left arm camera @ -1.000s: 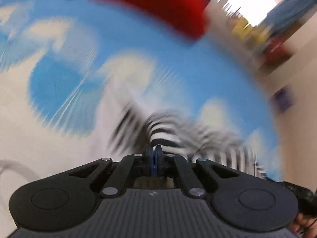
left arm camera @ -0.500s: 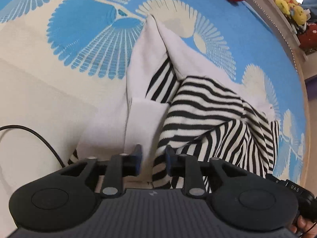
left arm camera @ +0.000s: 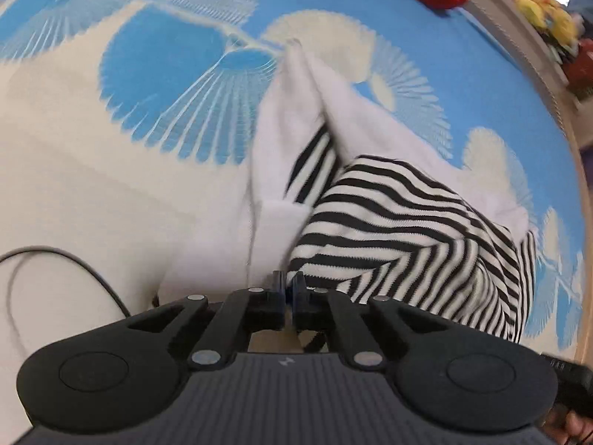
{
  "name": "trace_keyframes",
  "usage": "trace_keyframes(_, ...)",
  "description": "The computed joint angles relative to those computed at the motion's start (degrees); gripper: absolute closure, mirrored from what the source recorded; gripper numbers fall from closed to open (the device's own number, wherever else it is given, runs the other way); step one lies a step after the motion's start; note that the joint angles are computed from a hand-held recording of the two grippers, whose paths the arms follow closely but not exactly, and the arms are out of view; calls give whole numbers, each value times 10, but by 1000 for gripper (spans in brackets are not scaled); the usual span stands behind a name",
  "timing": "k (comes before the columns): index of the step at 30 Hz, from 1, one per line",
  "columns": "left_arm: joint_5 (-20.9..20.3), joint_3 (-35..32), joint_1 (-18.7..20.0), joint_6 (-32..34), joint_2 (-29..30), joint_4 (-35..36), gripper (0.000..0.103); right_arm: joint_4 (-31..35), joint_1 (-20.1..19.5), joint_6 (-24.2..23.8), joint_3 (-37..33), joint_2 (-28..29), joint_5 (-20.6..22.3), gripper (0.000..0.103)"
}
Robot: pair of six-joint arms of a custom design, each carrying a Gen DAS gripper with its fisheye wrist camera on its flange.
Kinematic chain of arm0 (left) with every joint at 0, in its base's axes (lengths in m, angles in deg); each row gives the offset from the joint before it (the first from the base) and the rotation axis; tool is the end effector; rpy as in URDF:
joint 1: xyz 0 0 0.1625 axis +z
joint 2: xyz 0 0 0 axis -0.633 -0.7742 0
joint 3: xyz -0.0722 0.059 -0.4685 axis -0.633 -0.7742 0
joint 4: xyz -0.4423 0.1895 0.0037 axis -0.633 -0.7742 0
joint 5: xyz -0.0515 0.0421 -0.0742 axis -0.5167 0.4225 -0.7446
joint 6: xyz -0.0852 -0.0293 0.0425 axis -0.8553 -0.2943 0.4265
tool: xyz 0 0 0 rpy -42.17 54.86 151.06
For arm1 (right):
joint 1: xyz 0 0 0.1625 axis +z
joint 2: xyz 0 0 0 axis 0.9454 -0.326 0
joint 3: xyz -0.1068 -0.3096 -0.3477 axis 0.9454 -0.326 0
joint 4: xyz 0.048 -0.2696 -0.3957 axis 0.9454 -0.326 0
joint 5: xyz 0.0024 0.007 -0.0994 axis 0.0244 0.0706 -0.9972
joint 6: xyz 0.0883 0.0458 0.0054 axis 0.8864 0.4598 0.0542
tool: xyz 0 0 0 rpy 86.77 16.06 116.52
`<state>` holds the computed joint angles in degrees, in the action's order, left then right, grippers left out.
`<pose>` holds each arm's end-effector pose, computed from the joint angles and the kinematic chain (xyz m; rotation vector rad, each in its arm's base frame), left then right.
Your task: Fold small clothes
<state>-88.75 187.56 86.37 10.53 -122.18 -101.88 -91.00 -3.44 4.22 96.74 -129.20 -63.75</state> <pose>-0.2802 -0.5933 -0.0216 -0.4990 2.4617 -0.6414 -0.1416 -0.6007 0.3976 -0.2948 -2.5925 0.4940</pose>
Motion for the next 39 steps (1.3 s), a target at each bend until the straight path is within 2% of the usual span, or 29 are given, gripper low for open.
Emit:
trace_keyframes(2,25,-3,-9,10,-1,10,90,-7,8,-11,2,2,-13,82)
trace_keyframes(3,45,-5,-17,23,0,10,81,-28,16,-27,8,0,-22,76)
trace_keyframes(4,68,-3,-26,42,1,-3,77,-50,21,-39,13,-3,-24,66)
trace_keyframes(5,87,0,-35,61,2,-17,76,-79,24,-50,21,-7,-19,65)
trace_keyframes(7,113,-2,-46,105,10,-45,76,-120,24,-61,31,-17,8,65)
trace_keyframes(9,105,-2,-48,139,17,-74,76,-133,21,-73,36,-24,41,65)
trace_keyframes(11,68,-4,-41,156,21,-81,76,-103,15,-91,32,-27,80,65)
trace_keyframes(13,20,-14,-26,130,24,-34,77,-27,9,-87,16,-24,104,63)
trace_keyframes(15,-6,-28,-10,77,29,38,82,44,3,-43,-3,-10,86,61)
trace_keyframes(17,-14,-25,-3,57,28,41,83,56,2,-15,-9,4,44,62)
trace_keyframes(20,28,-32,-21,53,27,67,83,49,8,-18,-8,3,39,61)
trace_keyframes(22,51,-29,-34,80,28,34,83,34,13,-40,-1,-6,49,59)
trace_keyframes(24,46,-24,-38,112,30,0,83,22,14,-60,4,-12,54,55)
trace_keyframes(25,38,-32,-33,120,36,5,83,21,14,-62,5,-13,47,55)
trace_keyframes(28,-1,-48,-13,91,42,77,82,31,9,-37,-2,0,18,57)
trace_keyframes(30,-7,-42,-11,86,39,66,82,33,10,-25,-4,1,16,57)
trace_keyframes(34,37,-33,-38,116,28,43,77,11,26,-57,5,-17,38,56)
trace_keyframes(37,74,-15,-65,168,21,-13,77,-14,38,-103,19,-42,60,56)
trace_keyframes(39,98,2,-91,176,8,-27,77,-36,45,-136,30,-61,73,56)
